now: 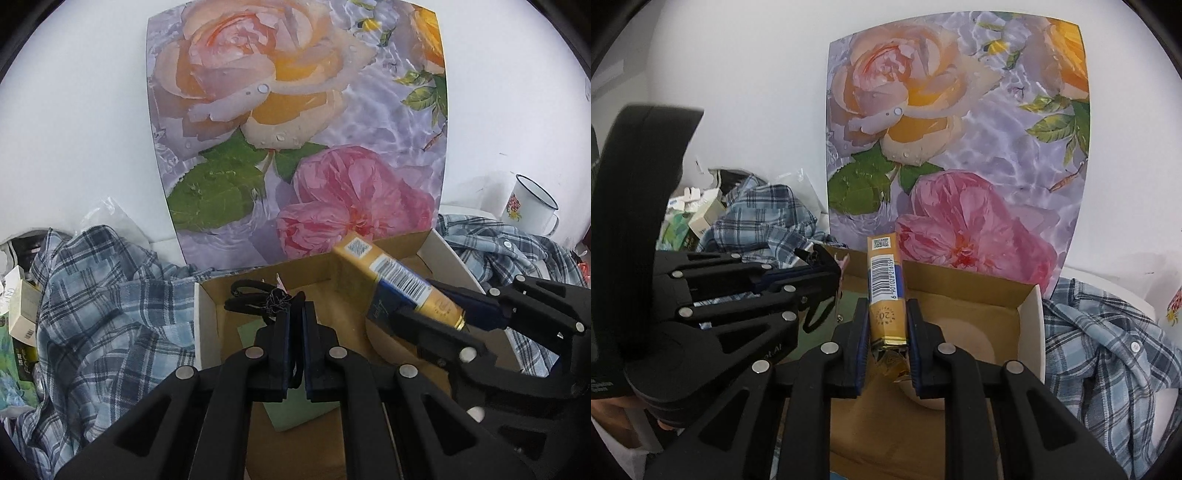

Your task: Organize soft objects

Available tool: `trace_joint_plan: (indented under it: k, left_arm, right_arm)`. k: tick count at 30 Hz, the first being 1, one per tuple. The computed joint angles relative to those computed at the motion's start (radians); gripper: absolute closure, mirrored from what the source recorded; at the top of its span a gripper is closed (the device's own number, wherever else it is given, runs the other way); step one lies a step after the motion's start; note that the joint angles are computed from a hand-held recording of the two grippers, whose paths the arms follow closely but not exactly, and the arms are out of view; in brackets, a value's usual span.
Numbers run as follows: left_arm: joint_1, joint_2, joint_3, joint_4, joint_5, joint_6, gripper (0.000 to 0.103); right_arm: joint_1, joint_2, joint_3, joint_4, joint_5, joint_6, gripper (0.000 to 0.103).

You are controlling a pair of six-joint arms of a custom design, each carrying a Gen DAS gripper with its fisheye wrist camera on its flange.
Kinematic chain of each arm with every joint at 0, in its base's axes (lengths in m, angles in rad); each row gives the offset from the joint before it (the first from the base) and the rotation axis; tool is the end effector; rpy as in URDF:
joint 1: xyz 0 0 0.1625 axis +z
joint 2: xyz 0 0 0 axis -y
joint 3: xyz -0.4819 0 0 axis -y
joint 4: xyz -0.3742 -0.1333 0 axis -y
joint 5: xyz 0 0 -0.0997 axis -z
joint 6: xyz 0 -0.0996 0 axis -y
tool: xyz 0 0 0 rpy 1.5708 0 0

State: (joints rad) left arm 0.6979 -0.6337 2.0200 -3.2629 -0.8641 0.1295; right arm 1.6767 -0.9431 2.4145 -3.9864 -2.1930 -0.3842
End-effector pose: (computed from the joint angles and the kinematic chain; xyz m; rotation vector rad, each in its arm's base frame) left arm -0.3132 -0.5211 0.0378 1.0779 2.2635 -0.6947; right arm 0.1218 -0.4337 0.2135 0.1848 -2.2396 1.0225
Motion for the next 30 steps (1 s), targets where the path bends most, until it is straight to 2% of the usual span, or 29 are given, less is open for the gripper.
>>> trace_joint_plan:
  k: [2,3,4,5,6,8,9,10,13,30]
  left_arm:
    - [0.001,0.001,-0.004,-0.003,0.019,-0.007,0.096]
    - [0.0,-0.001,-0.01,0.011,0.037,-0.023,0.088]
    - [-0.002,-0.001,-0.013,0.017,0.061,-0.035,0.076]
    - [-0.004,0.001,-0.011,-0.005,0.086,-0.036,0.047]
    - [-0.005,0.004,-0.006,-0.051,0.108,-0.026,0.019]
    - [0.0,-0.007,0.005,-0.106,0.091,-0.012,0.001]
    - [0.007,-0.023,0.011,-0.123,0.056,-0.011,0.0]
    - [0.011,-0.033,0.012,-0.125,0.038,-0.012,0.0]
    - [0.001,-0.041,0.02,-0.158,0.042,0.007,0.0]
    - [-0.067,-0.125,0.084,-0.287,0.042,0.085,0.0]
  right_arm:
    - [0.01,0.012,-0.016,0.01,-0.04,-0.009,0.066]
    - [0.015,0.02,-0.026,0.007,-0.068,-0.008,0.059]
    - [0.019,0.027,-0.032,-0.007,-0.098,-0.003,0.046]
    - [0.021,0.027,-0.035,-0.016,-0.117,0.004,0.037]
    - [0.019,0.022,-0.032,-0.021,-0.12,0.008,0.033]
    - [0.016,0.008,-0.023,-0.04,-0.122,0.011,0.015]
    - [0.014,0.002,-0.018,-0.055,-0.115,0.009,0.01]
    - [0.016,-0.004,-0.012,-0.077,-0.108,0.005,0.0]
    - [0.04,0.014,-0.019,-0.173,-0.146,-0.058,0.0]
    - [0.153,0.015,-0.046,-0.3,-0.193,-0.207,0.0]
